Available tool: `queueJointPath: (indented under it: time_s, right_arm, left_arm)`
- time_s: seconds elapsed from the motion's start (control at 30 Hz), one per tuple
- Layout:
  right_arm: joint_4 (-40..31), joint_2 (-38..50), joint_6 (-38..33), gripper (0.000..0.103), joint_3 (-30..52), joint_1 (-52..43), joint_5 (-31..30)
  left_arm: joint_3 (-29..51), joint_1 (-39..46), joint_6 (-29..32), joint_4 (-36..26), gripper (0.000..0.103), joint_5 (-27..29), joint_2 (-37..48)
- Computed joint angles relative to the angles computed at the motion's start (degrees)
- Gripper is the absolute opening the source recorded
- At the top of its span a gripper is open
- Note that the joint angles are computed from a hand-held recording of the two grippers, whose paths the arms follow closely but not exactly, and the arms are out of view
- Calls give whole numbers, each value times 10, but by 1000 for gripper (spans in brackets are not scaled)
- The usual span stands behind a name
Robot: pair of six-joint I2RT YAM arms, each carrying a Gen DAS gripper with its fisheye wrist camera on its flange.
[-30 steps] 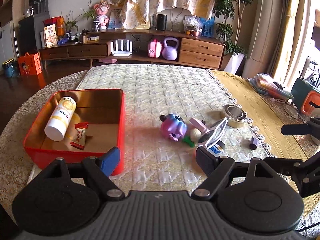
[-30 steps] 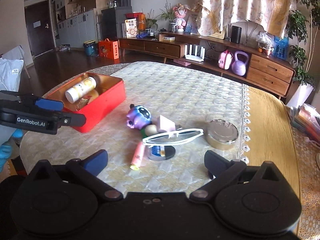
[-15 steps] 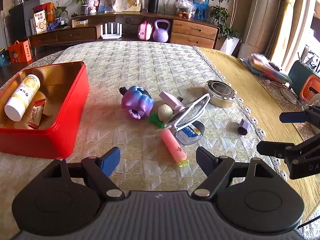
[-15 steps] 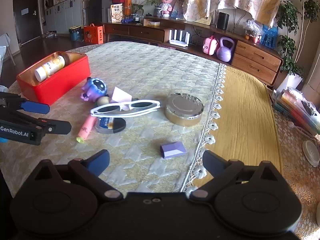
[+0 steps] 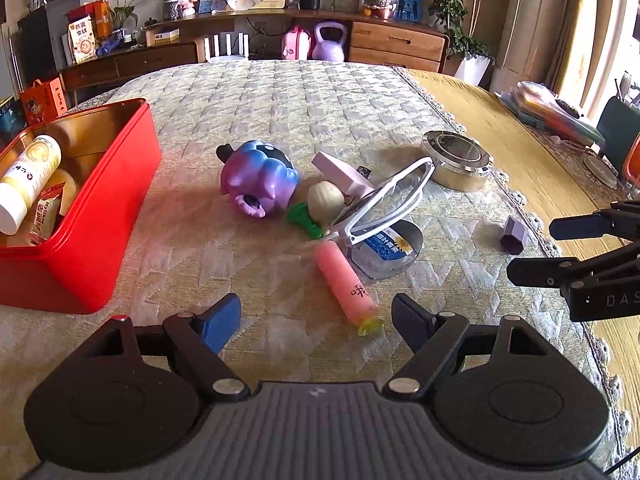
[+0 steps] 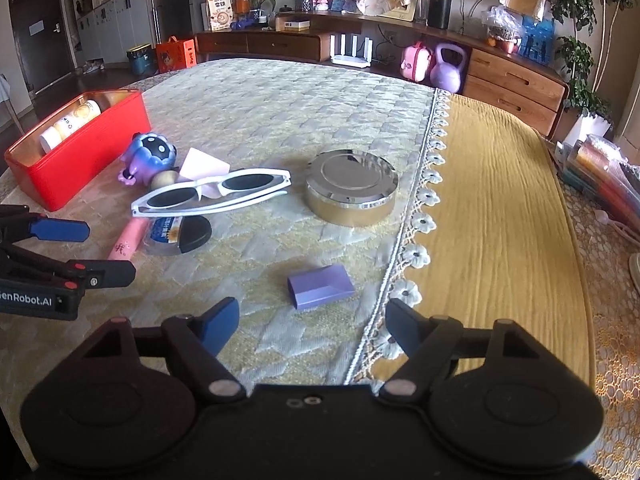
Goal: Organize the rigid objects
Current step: 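Withdraw both open tools from the tin toward the remaining items, then grasp the pink lip balm with the left tool while the right tool grasps the purple cube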
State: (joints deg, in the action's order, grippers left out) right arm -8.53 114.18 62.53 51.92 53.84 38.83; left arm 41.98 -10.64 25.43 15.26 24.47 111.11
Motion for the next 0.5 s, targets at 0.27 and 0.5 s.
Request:
queueJointPath:
  time_s: [0.27,0.5]
  right_arm:
    - [23,7,-17,71,-2,-19,-10]
    - [22,16,-28,65,8,-25,-11]
  left_arm:
    - [-13,-12,5,35,68,-12,1]
    - [-25,-24,16,54,47,-11,-3]
